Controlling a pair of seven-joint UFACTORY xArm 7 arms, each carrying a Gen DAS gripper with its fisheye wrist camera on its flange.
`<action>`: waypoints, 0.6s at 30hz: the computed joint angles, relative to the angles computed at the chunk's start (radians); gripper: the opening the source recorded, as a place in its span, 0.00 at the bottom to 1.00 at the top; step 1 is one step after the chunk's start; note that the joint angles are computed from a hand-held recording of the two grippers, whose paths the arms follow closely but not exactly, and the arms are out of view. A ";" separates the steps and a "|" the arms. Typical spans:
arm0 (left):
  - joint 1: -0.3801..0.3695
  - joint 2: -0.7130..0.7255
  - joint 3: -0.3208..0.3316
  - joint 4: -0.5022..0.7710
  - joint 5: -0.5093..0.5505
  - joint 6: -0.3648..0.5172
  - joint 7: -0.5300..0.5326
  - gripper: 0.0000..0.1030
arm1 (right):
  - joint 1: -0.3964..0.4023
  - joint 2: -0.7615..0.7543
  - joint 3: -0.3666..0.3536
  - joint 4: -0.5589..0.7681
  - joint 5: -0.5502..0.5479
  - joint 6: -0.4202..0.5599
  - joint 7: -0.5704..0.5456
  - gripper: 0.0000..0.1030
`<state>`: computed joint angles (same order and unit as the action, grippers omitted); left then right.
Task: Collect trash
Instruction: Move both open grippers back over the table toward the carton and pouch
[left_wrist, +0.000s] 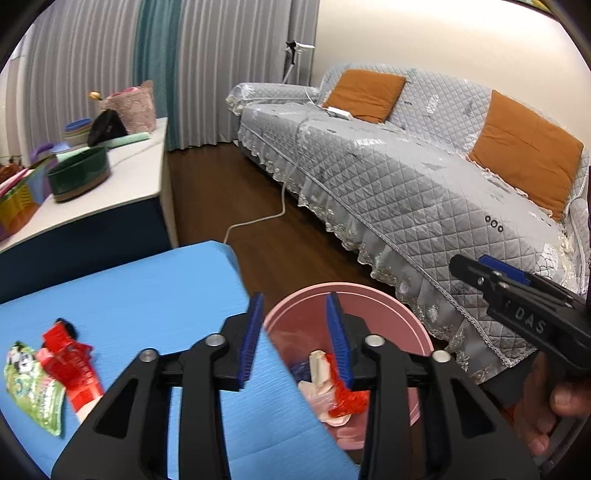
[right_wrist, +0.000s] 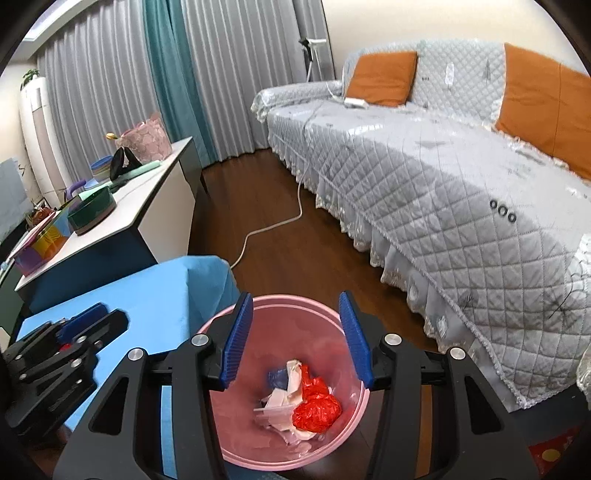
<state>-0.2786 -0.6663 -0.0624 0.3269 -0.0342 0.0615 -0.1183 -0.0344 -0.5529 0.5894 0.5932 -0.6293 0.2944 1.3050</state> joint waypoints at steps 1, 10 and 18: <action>0.007 -0.024 0.001 -0.010 0.002 0.009 0.000 0.39 | -0.006 -0.006 0.008 0.001 -0.004 -0.002 0.011 0.48; 0.076 -0.325 0.028 -0.134 0.026 0.096 0.040 0.52 | -0.052 -0.027 0.101 0.039 0.002 -0.075 0.076 0.48; 0.166 -0.561 0.137 -0.176 0.029 0.251 0.156 0.53 | -0.166 -0.014 0.293 0.145 -0.008 -0.103 0.102 0.48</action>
<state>-0.1123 -1.2273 0.0750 0.1505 -0.0047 0.3130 0.0374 -0.2008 -0.5667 0.8822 0.7384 -0.6369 0.1911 1.4072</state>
